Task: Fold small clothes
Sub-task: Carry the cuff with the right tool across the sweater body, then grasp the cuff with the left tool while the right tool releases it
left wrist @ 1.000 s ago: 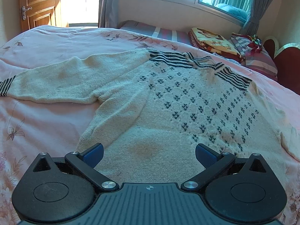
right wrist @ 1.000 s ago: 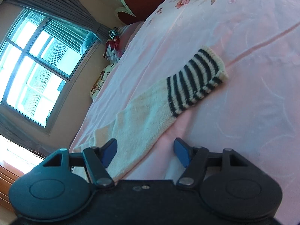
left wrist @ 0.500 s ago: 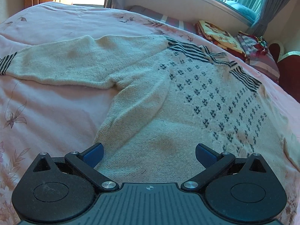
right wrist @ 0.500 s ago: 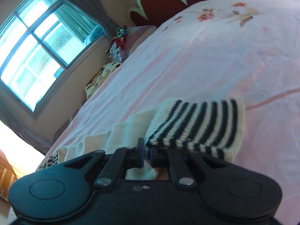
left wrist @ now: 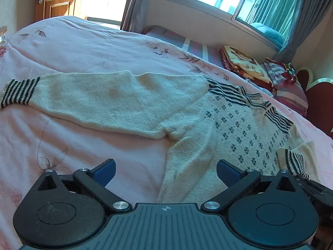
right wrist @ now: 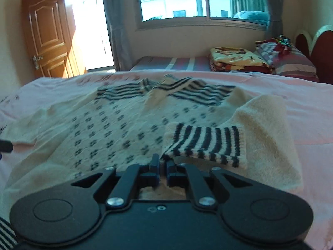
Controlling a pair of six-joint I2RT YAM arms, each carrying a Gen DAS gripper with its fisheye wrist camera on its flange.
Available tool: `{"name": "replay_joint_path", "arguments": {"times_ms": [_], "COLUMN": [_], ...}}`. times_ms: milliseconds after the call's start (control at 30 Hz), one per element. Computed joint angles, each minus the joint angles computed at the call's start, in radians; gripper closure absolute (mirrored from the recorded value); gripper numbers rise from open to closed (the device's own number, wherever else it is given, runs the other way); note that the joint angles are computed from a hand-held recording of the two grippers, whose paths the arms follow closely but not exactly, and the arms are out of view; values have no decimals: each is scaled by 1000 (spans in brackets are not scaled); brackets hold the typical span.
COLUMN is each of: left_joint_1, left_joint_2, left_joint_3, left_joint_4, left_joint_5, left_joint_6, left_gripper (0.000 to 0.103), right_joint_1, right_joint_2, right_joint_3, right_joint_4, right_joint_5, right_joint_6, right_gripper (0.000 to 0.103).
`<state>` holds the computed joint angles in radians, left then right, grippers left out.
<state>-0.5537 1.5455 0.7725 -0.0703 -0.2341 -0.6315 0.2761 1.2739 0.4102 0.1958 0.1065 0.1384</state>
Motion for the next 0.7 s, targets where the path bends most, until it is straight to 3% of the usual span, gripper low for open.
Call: {"name": "replay_joint_path", "arguments": {"times_ms": [33,100,133,167,200,300,333,433,600,700], "left_joint_1": [14,27,32,34,37,12,-5,-50,-117,-127], "left_joint_2": [-3,-11,-10,1,19,84,110,196,372,434], "left_joint_3": [-5,-18,-24,-17,-4,45,67,147,335,421], "left_joint_4": [7,29,51,57,64,98,112,133,73,63], "left_joint_5": [16,33,51,69,106,151,180,276,309,334], "left_joint_6": [16,46,57,62,66,72,77,84,71,71], "left_gripper": [0,1,14,38,43,44,44,43,44,44], "right_joint_1": [71,185,215,238,260,386,399,332,117,-160], "right_joint_2": [20,37,33,11,-16,-84,-133,-370,-690,-833], "right_joint_3": [-15,-30,-36,-51,-71,-135,-146,-177,-216,-234], "right_joint_4": [45,81,88,89,95,120,78,-137,-381,-466], "right_joint_5": [78,209,233,239,234,341,344,257,93,-156], "right_joint_6": [-9,-44,-63,-83,-115,-253,-243,-85,82,139], "right_gripper": [59,53,52,52,49,38,38,42,43,43]}}
